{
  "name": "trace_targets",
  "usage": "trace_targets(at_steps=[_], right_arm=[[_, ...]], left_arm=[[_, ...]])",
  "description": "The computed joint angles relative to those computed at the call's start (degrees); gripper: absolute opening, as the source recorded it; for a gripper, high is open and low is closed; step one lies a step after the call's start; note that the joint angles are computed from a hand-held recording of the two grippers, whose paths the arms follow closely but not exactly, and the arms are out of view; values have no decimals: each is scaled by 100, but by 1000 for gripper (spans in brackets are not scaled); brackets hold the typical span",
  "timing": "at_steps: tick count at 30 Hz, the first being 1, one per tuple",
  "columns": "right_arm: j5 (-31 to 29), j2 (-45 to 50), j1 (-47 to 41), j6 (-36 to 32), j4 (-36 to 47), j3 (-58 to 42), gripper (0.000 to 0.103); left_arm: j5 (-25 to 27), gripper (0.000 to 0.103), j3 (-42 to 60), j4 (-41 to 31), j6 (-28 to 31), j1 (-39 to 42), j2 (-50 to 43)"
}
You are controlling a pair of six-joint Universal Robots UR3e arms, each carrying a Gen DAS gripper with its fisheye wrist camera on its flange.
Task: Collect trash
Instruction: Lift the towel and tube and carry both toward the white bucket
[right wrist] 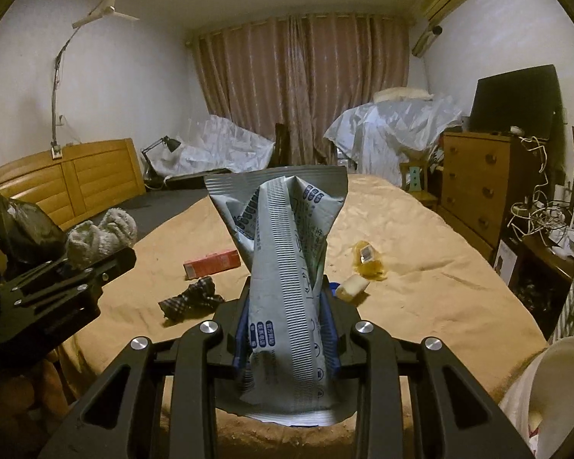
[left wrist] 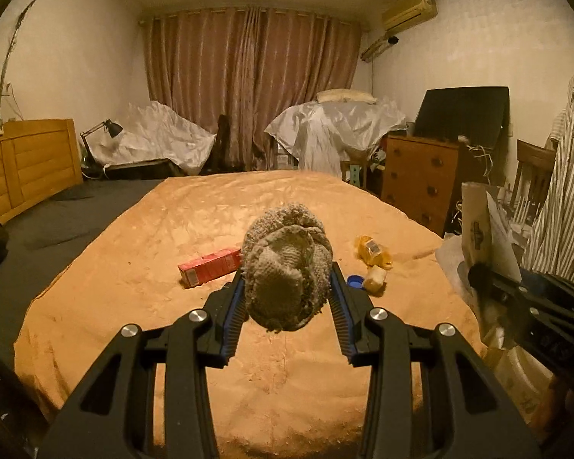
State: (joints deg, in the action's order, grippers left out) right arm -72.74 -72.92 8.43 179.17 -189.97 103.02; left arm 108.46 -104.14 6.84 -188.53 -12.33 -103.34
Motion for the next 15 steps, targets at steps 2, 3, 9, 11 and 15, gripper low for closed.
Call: trace_targets(at_steps=[2,3,9,11,15], right_arm=[[34,-269,-45,13,-33,260,33],[57,-377,-71,11,-51,358,33],[210,-761,-217,-32,-47,689,33],[211,-783,-217,-40,-49,710,33],[197,-795,-204,-40,-25,698,33]], left_arm=[[27,39,-14,-19,-4,-24,41],[44,39,-1,-43,-12,-34,56],[23,39,-142,22,7,-27,238],[21,39,-173,54,25,-44,242],[-11,39,-162,44,40,-46,232]])
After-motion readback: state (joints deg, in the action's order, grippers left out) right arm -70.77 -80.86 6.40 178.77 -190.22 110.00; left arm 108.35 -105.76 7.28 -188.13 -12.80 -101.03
